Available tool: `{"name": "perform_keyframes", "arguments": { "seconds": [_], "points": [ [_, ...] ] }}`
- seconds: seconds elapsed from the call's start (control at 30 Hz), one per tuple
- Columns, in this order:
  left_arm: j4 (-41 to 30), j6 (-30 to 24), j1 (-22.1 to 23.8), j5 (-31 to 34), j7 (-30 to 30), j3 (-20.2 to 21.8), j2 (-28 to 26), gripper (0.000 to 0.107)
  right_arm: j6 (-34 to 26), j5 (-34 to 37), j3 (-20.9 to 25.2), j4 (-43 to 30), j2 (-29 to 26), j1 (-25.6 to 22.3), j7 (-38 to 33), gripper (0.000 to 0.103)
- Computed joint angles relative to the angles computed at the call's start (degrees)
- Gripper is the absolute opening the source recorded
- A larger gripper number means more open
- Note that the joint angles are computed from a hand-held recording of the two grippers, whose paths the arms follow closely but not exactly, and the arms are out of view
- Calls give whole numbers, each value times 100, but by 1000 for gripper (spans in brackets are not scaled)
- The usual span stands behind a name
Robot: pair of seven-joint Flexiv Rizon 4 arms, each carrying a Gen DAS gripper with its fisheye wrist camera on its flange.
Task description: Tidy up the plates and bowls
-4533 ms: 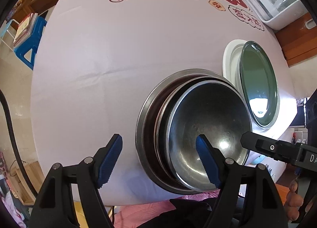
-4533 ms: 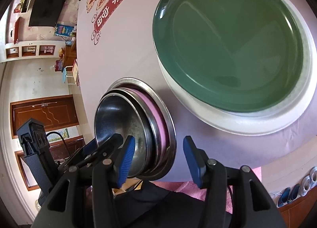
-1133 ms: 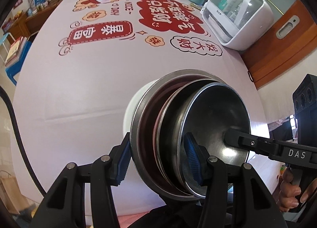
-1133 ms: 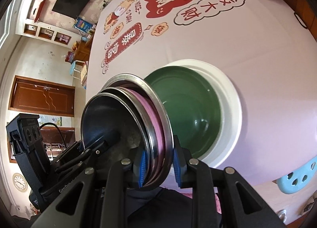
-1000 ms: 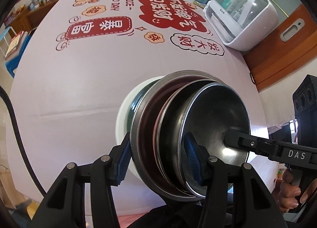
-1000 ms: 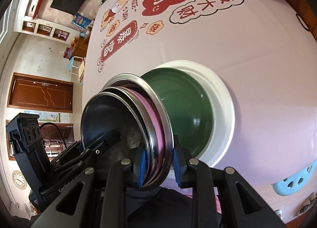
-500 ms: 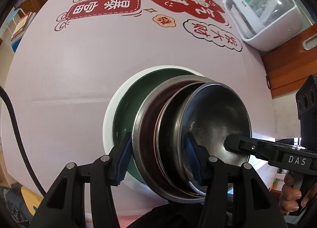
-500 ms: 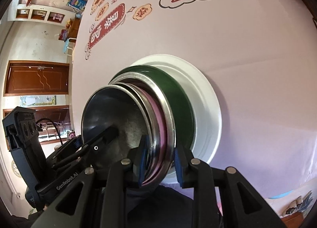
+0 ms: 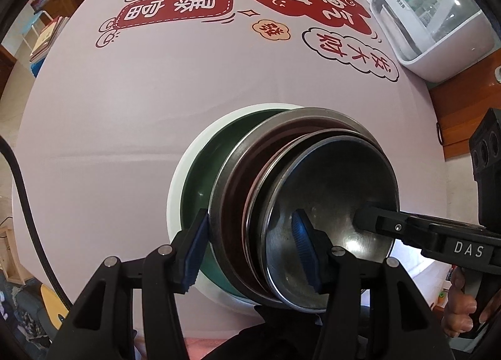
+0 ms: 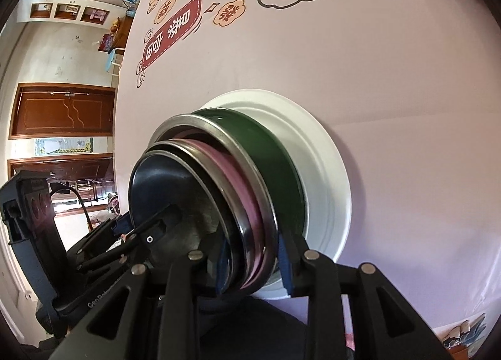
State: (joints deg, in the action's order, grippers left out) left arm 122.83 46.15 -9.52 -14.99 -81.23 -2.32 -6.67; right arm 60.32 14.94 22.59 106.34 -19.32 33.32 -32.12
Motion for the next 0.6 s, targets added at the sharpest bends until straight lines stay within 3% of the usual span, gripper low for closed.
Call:
{"name": "perform_keyframes", "arguments": {
  "seconds": [0.13,0.33,0.6],
  "points": [
    [48,-33,-40,190,-79,8,103,55,140,-210,-111,137,69,121,261,40],
    [324,245,-108,278,-109,18,372,66,516,-845,-284,497,261,350,832,45],
    [750,559,-143,542,-212,73,814,71,1039,-2538,-749,1127,527,878,2497,51]
  ]
}}
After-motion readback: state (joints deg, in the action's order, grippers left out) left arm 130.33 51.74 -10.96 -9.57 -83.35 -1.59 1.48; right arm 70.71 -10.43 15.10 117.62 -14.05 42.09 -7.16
